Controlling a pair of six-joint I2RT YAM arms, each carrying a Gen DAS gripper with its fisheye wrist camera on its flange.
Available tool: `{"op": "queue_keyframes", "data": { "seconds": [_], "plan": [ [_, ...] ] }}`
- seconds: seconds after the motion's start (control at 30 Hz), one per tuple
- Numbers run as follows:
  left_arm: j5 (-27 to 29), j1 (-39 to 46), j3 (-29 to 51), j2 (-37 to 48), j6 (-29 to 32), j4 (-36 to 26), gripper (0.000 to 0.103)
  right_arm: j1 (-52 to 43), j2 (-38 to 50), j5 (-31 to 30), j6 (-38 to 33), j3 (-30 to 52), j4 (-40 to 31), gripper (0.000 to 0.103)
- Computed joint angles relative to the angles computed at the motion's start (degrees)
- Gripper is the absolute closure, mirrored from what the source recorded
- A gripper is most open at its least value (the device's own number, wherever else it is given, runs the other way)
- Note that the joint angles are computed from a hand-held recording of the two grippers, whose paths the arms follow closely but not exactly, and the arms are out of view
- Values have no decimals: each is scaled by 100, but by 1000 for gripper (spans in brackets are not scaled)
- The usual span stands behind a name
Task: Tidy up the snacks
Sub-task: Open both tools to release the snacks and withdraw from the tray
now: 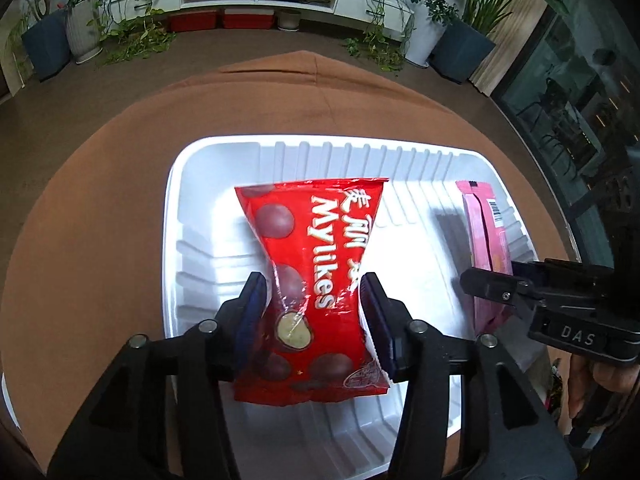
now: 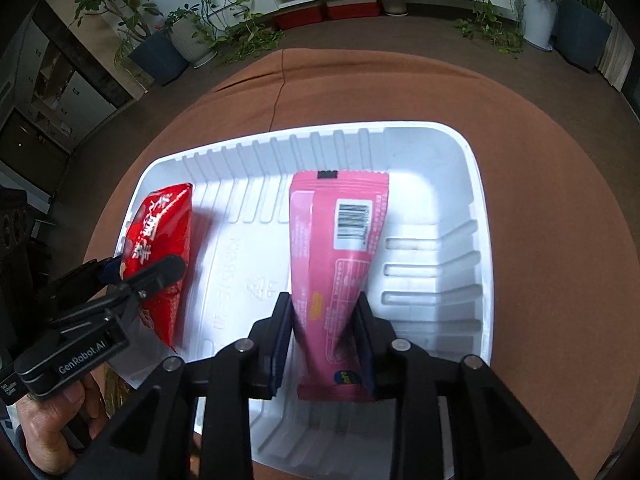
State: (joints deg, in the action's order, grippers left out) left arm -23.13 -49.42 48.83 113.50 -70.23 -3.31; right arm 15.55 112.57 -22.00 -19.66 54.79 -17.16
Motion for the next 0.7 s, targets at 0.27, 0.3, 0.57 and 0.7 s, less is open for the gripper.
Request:
{"op": "queue_keyframes", "data": {
  "seconds": [0.27,0.3,0.57,0.7],
  "plan": [
    [-307,-129,-113,-324,-95,-142,48,25,-217,-159,66,-118,69,43],
    [-378,-163,-149,-445,-121,-240,42,-11,-350,-239,23,-190,100,39],
    [-1390,-983,-839,-2234,-938,-1052,6,-970,-1703,-1468,-111,-382,-406,21],
    [-2543,-2062,-731,-3028,-1627,-2230,0,-1978,-2547,-2685,-389,-391,-1066,0]
  ]
}}
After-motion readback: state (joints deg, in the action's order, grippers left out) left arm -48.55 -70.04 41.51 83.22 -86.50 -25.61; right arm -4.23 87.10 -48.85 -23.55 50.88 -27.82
